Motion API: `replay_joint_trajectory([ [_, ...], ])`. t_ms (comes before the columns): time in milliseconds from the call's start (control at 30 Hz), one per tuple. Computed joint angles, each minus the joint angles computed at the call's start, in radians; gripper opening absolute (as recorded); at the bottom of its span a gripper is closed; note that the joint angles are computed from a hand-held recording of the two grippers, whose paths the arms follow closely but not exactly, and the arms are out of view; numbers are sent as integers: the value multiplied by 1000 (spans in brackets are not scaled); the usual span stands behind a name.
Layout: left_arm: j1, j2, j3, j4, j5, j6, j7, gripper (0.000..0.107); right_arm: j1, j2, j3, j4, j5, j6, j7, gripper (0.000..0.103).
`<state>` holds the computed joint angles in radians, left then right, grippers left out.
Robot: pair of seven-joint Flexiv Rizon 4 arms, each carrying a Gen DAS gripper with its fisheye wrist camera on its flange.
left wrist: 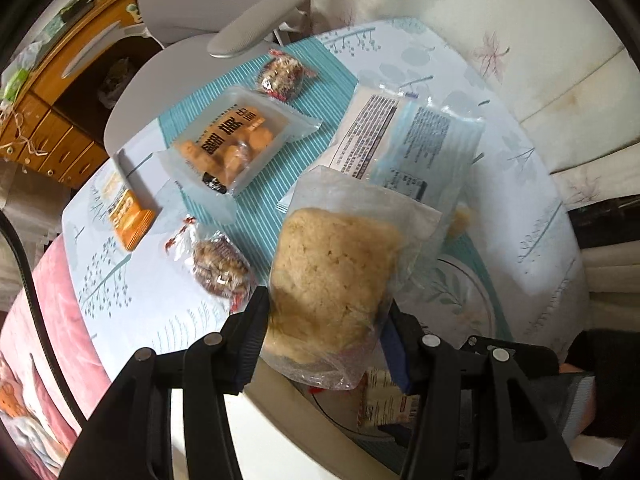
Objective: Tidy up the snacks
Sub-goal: 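Grasp the clear bread bag with the left tool while the right grasps the LIPO packet, then lower both held snacks into the white tray and open both tools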
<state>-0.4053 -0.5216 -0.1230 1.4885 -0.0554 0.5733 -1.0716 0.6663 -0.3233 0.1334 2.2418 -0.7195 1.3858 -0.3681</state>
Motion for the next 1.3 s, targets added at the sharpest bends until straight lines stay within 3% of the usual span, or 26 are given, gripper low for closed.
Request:
replay_joint_trajectory([
  [267, 51, 145, -12, 145, -104, 53, 9, 51, 9, 57, 71, 12, 160, -100, 217, 54],
  [500, 110, 313, -6, 341, -255, 119, 71, 51, 26, 138, 101, 61, 165, -153, 488, 54],
  [900, 209, 552, 99, 587, -431, 77, 252, 51, 36, 295, 227, 26, 122, -492, 786, 54],
  [1067, 253, 621, 150, 649, -475, 35, 355, 51, 68, 292, 258, -54, 81, -631, 899, 54],
  [1300, 315, 663, 198, 689, -507, -21, 461, 51, 143, 218, 259, -202, -3, -788, 986, 54],
])
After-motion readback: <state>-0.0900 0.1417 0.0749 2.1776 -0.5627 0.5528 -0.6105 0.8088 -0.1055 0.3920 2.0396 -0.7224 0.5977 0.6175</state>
